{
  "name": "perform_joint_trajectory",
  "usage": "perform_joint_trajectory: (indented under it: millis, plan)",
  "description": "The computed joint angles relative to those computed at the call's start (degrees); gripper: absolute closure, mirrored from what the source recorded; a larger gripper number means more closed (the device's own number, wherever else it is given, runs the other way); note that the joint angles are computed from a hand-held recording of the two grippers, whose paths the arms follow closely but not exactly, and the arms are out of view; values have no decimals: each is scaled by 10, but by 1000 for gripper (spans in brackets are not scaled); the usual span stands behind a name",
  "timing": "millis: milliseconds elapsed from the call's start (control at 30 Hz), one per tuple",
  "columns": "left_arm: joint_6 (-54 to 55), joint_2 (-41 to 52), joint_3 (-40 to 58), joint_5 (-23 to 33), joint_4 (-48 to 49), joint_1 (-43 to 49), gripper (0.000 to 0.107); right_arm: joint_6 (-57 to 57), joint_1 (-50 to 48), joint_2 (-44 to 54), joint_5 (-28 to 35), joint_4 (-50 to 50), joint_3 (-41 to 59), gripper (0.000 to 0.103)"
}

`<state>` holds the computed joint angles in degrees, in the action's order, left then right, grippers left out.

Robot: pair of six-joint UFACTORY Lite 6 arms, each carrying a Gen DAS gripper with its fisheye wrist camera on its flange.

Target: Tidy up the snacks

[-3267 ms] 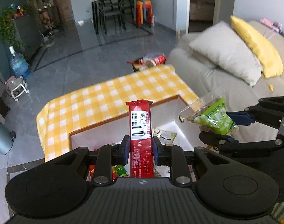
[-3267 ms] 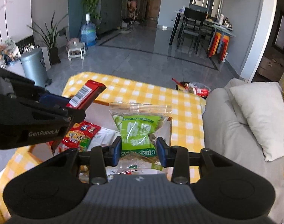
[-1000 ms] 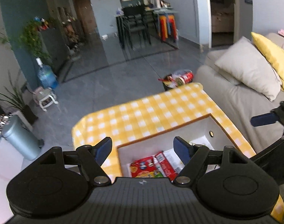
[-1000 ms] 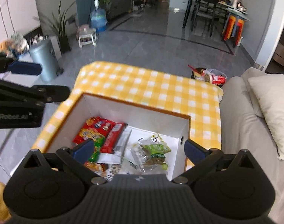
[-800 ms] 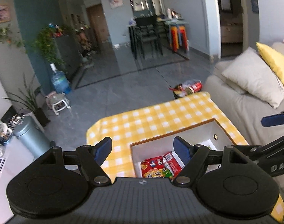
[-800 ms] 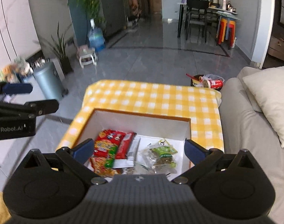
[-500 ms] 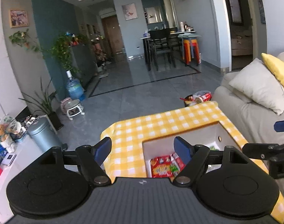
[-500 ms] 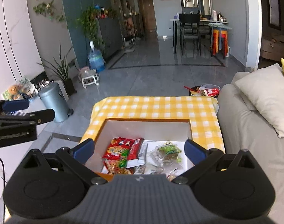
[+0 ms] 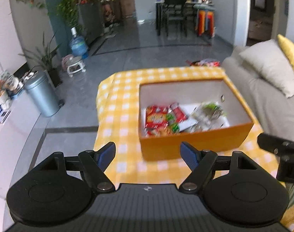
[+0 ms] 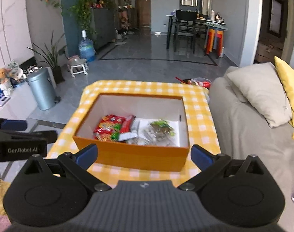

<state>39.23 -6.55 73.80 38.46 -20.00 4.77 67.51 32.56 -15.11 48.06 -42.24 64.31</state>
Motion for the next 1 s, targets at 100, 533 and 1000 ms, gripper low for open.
perform_joint_trajectory:
  millis: [100, 533, 1000]
  plan:
    - [-4, -10, -15, 10, -3, 9, 20, 47, 8, -7, 2, -17, -25, 4]
    - [-29, -45, -60, -10, 30, -20, 20, 47, -2, -5, -11, 24, -59, 4]
    - [-27, -46, -69, -12, 30, -16, 20, 53, 7, -13, -1, 14, -57, 4]
